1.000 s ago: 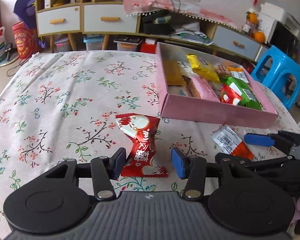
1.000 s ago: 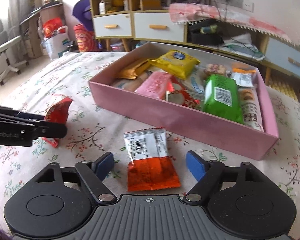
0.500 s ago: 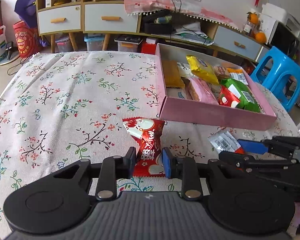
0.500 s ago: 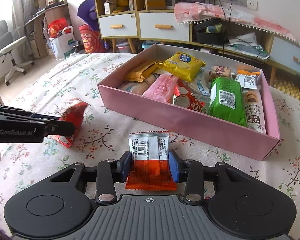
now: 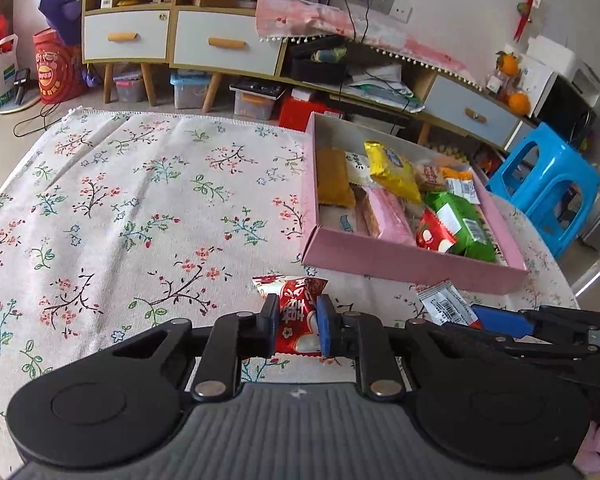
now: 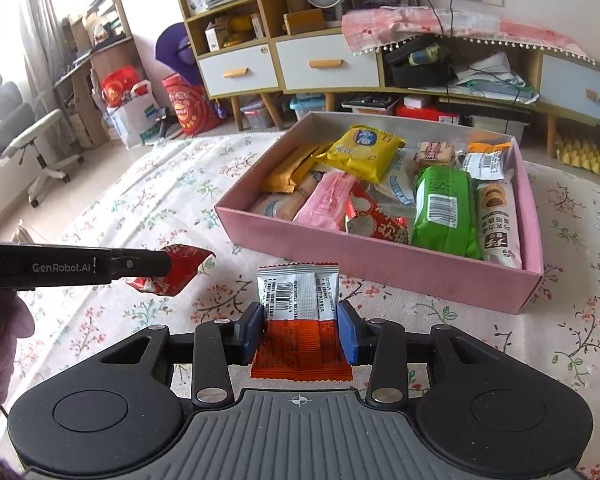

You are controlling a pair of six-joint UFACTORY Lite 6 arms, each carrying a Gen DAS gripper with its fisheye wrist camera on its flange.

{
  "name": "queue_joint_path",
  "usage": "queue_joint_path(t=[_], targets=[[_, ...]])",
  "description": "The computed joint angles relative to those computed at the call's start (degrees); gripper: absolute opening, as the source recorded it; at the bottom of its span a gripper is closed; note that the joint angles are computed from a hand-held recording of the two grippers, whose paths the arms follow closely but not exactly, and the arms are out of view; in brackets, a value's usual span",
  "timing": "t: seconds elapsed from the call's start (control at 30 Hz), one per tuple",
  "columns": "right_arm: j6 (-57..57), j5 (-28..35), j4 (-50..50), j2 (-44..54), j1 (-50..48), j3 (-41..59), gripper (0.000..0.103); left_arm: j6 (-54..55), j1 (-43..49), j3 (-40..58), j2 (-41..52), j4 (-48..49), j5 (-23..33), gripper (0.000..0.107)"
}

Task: Organize snacks
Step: 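Carry both packs into the pink box and open both grippers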

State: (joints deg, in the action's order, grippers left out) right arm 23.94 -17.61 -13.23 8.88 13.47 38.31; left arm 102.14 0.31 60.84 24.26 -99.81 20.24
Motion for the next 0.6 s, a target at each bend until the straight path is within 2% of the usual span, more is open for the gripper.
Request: queue_joint_path(t=[0.37, 0.6], targets=[[8.3, -0.3, -8.0, -6.1, -2.8, -2.1, 0.038, 5.0, 0.0, -1.3, -3.3, -8.9, 2.5, 0.017], [13.1, -1.4, -10.6, -5.9, -8.1, -0.2, 0.038, 8.1, -2.2, 1.0, -0.7, -15.6, 4.1, 0.017]])
